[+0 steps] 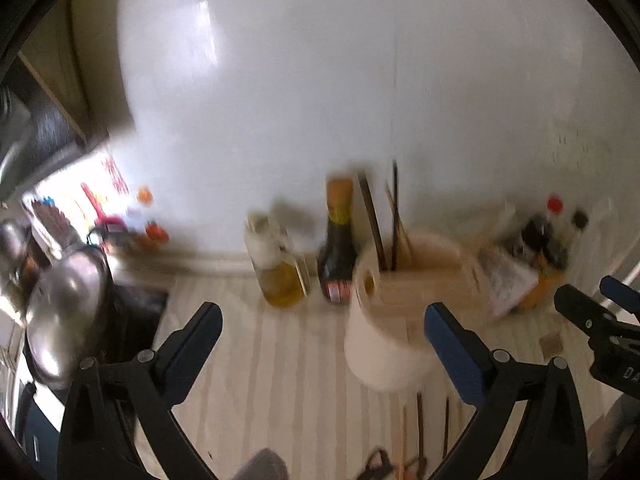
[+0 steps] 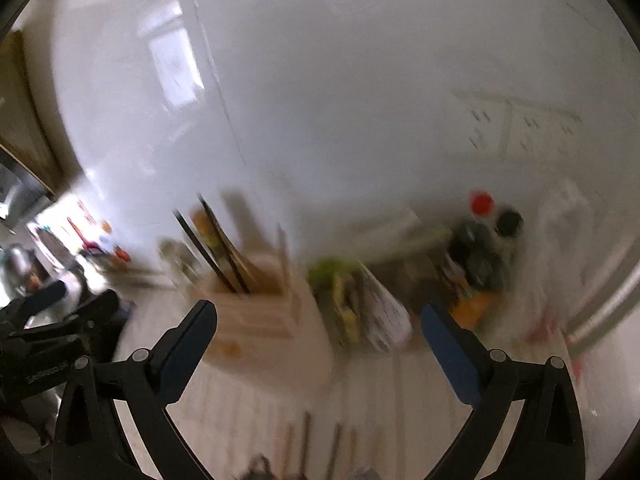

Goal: Organize utensils
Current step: 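Withdraw both open tools from the holder back toward the chopstick row, then grasp a light wooden chopstick with the left tool while the right tool grasps another light one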

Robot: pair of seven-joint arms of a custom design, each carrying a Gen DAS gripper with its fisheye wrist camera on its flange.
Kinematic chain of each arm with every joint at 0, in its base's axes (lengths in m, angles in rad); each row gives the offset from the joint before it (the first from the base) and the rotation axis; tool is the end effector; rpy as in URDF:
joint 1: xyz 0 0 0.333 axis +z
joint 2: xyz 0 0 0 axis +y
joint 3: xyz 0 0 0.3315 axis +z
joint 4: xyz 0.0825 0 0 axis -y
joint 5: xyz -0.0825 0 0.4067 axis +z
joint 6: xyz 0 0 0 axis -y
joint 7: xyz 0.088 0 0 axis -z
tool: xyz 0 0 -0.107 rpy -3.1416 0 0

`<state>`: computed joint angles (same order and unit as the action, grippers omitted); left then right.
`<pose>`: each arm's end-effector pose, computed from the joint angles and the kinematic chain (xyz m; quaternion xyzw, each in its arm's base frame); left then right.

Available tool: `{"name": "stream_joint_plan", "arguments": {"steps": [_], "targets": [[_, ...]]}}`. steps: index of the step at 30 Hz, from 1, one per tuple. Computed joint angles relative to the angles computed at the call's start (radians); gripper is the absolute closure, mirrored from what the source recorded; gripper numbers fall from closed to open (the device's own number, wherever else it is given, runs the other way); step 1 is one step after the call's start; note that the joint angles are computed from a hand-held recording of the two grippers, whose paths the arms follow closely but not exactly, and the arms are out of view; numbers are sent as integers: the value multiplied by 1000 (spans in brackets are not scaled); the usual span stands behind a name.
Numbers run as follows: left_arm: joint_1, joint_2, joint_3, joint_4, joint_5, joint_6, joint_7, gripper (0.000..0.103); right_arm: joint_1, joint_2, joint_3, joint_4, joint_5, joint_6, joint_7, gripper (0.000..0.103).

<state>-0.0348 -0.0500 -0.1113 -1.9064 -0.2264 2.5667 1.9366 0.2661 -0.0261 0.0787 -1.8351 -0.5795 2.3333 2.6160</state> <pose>0.6095 -0.0876 0.6085 -0.5282 0.7706 -0.2847 0.2147 0.5854 0.2012 0.6048 -0.5146 0.7812 -0.2730 0.2244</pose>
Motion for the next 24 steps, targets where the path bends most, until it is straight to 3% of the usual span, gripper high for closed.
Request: {"name": "stream_joint_plan", "arguments": {"steps": [3,6,8,16,18,22,23,24], "targets": [[-4,-18,-2,-67,5,-45,-2,1,-1,-41,-4,-106,122,-31,-19,1],[-10,-29,-14,-152,73,-46,-36,10,-9,-72,-7,-207,234,-33,-49,20],[-16,-25,-21,-198,117,-58,-56,28,-14,-88,-13,-281,318,-28,-74,31],[-43,65,-38,-219,104,-250,-36,60,-37,-91,-27,-445,517,20,-144,45],[-50,83,-44,-217,110,-264,-30,65,-39,-85,-27,-460,544,31,-154,47],[-67,114,-55,-211,149,-263,-42,87,-40,-80,-24,-474,571,49,-170,53],[-69,117,-56,-212,151,-255,-41,97,-40,-75,-23,-469,571,46,-174,54],[-71,119,-56,-211,161,-250,-48,98,-39,-68,-24,-464,575,44,-188,54]]}}
